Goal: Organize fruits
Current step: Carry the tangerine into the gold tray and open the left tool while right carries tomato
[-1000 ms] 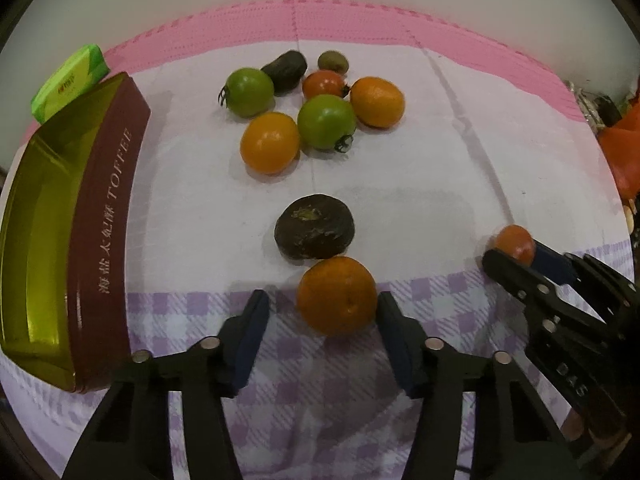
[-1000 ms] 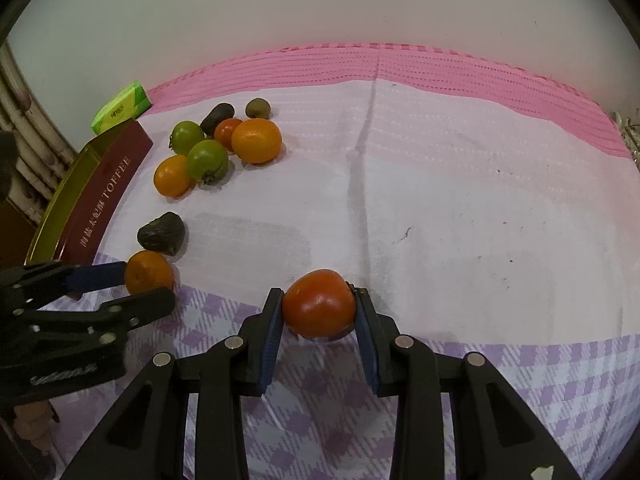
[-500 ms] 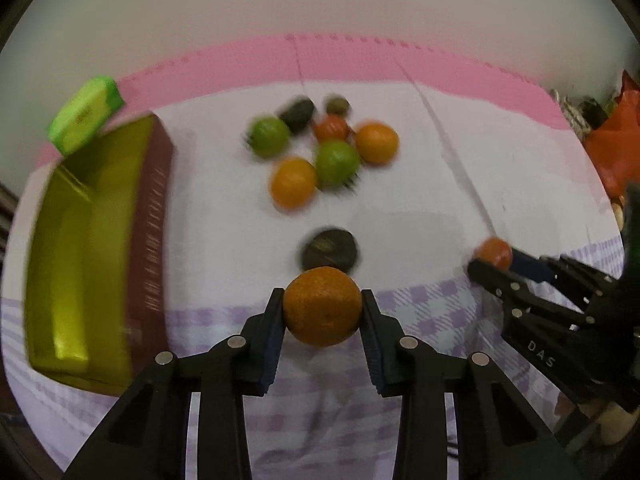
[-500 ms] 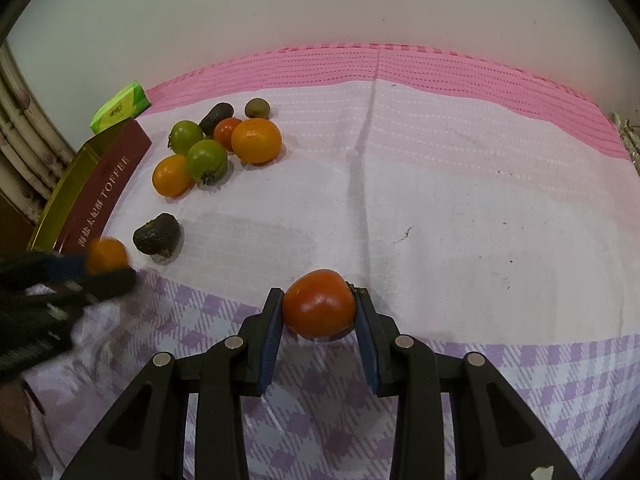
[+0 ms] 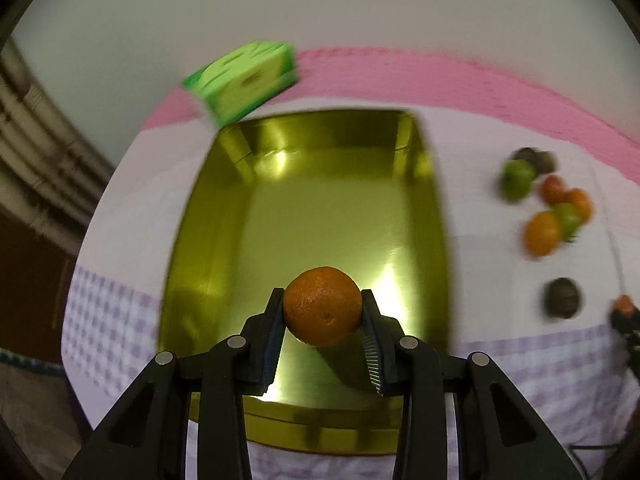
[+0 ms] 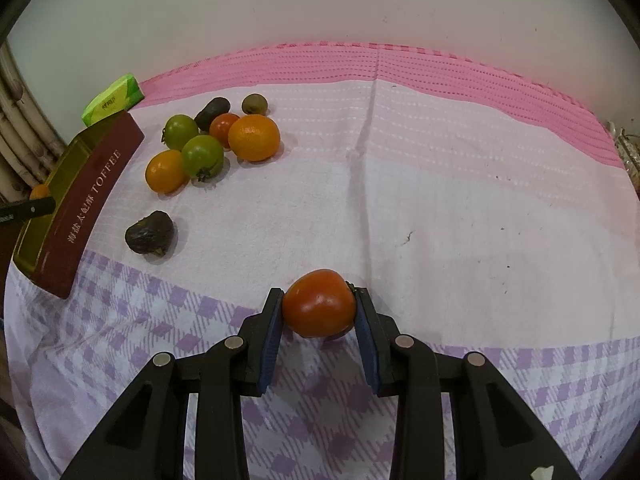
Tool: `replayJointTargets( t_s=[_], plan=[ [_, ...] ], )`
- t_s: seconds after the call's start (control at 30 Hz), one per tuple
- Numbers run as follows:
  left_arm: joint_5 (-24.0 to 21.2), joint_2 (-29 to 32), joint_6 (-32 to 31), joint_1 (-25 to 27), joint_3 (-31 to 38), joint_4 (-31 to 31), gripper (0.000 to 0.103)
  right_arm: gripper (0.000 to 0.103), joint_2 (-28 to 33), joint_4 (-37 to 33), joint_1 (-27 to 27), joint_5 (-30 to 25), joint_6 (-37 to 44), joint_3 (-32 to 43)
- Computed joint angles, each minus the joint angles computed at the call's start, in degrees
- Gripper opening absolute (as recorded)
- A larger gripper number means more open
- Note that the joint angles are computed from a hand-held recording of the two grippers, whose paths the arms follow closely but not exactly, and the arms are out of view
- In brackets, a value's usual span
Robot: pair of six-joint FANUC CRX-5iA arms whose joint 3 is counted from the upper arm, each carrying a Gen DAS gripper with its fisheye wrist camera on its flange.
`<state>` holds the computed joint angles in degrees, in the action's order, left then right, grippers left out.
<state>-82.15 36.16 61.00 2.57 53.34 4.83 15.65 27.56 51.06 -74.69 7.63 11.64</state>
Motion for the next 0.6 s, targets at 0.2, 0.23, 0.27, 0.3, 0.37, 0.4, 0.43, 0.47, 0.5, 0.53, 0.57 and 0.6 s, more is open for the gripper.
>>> replayJointTargets(
  t_s=[0.2,0.23,0.27,0.3,0.37,0.4,0.43,0.47,0.5,0.53,0.57,0.6],
  plan=[
    [-2.5,3.1,0.7,1.9,3.3,-2.0,0.037,0.032,0.8,-0.4,0.0,-1.5,0.7,1.3],
    [-2.4,3.3,0.7,2.1,3.2,-2.2,0.037,0.032,1.0,-0.6,0.0,-1.9,1.0,1.7],
    [-2.6,3.4,0.5,2.3,3.3,-2.2,0.037,0.032,1.1,-0.6,-0.1,-2.1,1.1,1.9],
    [-2.8,3.5,0.5,2.3,3.2,-2.4,0.037,0.032,1.3,-0.8,-0.1,-2.4,1.2,2.3],
    [-2.4,3.1,0.7,2.3,2.4,-2.6,0.037,0.032,1.7,-0.8,-0.1,-3.0,1.5,3.0],
    [-1.7,2.8,0.4,2.6,1.6,-2.1,0.037,0.032,2.0,-0.6,0.0,-3.6,1.7,3.6],
    [-1.2,2.5,0.1,2.6,1.0,-2.0,0.037,0.032,2.2,-0.6,0.0,-3.9,1.8,4.0],
    [-1.0,2.5,0.1,2.7,0.9,-2.0,0.038,0.032,2.4,-0.4,0.0,-4.3,2.0,4.6],
    [-0.9,2.6,0.1,2.7,0.9,-1.8,0.038,0.032,2.7,-0.2,0.0,-4.7,2.3,5.2],
    [-0.6,2.5,-0.2,2.8,0.6,-1.6,0.038,0.032,3.0,0.0,0.0,-5.0,2.7,5.8],
    [-0.5,2.5,-0.6,2.9,0.6,-1.4,0.038,0.032,3.4,0.1,0.0,-5.3,3.1,6.6],
    [-0.3,2.5,-0.9,3.0,0.5,-1.2,0.038,0.032,3.8,0.2,-0.1,-5.3,3.6,7.6]
  ],
)
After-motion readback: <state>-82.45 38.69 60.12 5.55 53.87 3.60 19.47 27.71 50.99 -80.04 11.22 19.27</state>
